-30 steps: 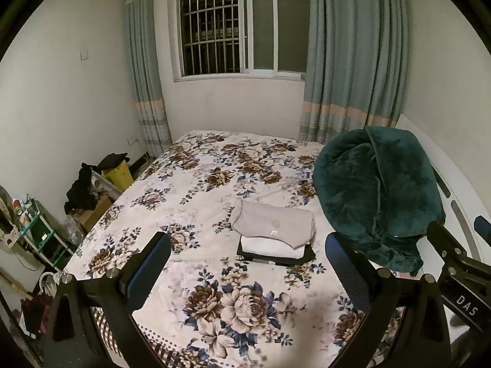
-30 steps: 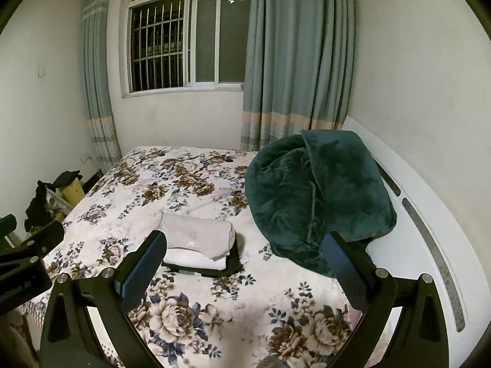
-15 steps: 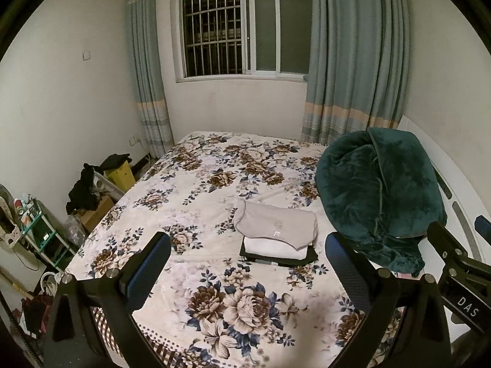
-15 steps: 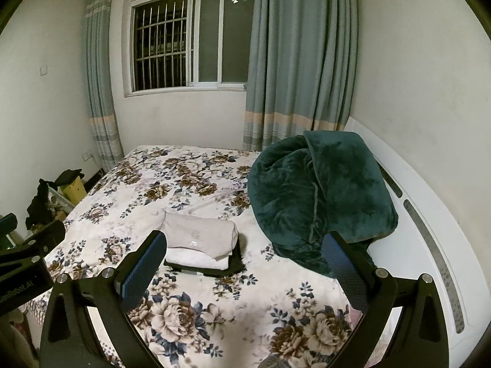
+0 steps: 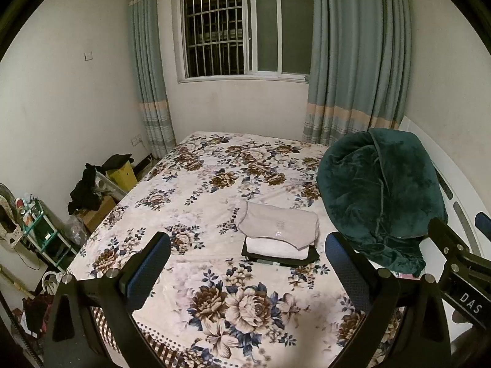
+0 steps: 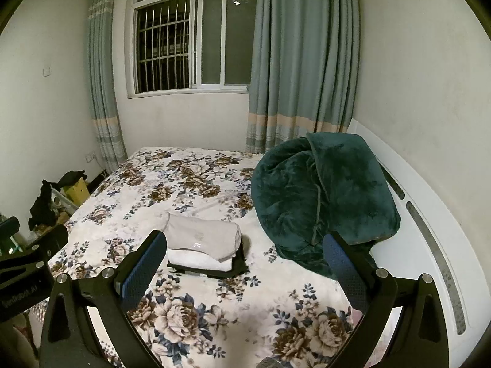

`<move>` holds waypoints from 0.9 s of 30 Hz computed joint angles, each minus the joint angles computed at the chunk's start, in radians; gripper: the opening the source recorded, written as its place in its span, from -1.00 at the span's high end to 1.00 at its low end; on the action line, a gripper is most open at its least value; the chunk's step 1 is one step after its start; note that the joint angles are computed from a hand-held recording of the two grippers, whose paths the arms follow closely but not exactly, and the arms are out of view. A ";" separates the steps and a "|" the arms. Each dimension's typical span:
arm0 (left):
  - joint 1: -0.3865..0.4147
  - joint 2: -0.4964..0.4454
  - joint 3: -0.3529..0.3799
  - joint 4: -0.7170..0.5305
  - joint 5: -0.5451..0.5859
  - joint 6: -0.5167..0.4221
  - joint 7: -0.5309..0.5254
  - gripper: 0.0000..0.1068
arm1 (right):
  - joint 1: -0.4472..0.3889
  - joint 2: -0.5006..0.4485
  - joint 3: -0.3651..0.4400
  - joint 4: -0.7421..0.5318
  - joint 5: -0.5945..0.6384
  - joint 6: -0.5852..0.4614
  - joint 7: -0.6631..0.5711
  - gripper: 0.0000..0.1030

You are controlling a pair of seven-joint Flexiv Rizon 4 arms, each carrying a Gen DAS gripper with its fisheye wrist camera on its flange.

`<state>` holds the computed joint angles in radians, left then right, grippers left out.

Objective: Fold small clothes

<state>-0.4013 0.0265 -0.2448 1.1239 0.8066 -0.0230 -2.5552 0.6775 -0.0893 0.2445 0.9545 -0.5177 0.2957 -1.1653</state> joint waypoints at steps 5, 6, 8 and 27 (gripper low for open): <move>0.000 0.001 -0.002 -0.001 0.002 -0.003 0.000 -0.92 | 0.002 0.001 0.001 0.001 -0.002 -0.001 0.006 -1.00; 0.000 -0.001 -0.002 -0.001 0.002 -0.002 -0.001 -0.92 | 0.001 0.001 0.000 0.002 -0.003 0.002 0.002 -1.00; 0.000 0.000 -0.002 -0.001 0.002 -0.003 -0.001 -0.93 | 0.002 0.001 0.001 0.004 -0.004 0.002 0.003 -1.00; 0.003 0.017 -0.004 0.014 0.013 -0.009 -0.005 -0.92 | 0.021 -0.011 0.000 -0.017 -0.017 -0.011 0.010 -1.00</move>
<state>-0.3986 0.0432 -0.2486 1.1383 0.8199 -0.0321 -2.5606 0.6987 -0.1005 0.2449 0.9375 -0.5349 0.2843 -1.1554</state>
